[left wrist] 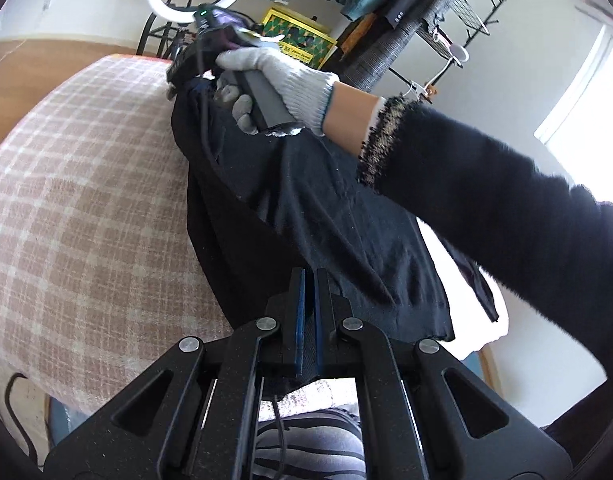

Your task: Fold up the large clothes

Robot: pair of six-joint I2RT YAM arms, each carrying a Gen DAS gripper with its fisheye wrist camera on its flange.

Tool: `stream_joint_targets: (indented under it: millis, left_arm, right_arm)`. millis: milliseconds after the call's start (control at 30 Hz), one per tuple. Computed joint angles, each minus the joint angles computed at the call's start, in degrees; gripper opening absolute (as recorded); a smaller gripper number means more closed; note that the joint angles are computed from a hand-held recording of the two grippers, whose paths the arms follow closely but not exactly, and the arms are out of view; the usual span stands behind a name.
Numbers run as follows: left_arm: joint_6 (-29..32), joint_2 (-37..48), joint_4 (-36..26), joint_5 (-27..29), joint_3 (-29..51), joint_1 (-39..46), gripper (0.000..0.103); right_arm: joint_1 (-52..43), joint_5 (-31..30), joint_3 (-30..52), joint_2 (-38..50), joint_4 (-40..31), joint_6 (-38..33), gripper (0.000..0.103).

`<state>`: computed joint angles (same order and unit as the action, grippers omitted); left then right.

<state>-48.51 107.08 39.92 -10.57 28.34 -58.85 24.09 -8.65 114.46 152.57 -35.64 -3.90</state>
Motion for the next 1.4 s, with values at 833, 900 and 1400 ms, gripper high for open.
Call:
stream_joint_targets:
  millis: [833,900,1400]
  left_arm:
    - [6.06,5.74,-14.58,0.89,13.56,-5.24,0.003]
    - [4.91,3.12,-15.04,-1.03,11.55,-5.69,0.005]
    - [5.53,-38.80,-31.92,-12.04,-6.06,11.59,0.005]
  right_arm:
    - [-24.15,-13.39,-22.89,-11.38,12.77,0.20,0.010]
    - [-25.54,-15.77,-24.74,-12.54,13.71,0.76,0.013]
    - [-42.10,-39.01,-51.43,-52.23,19.61,-2.76,0.013]
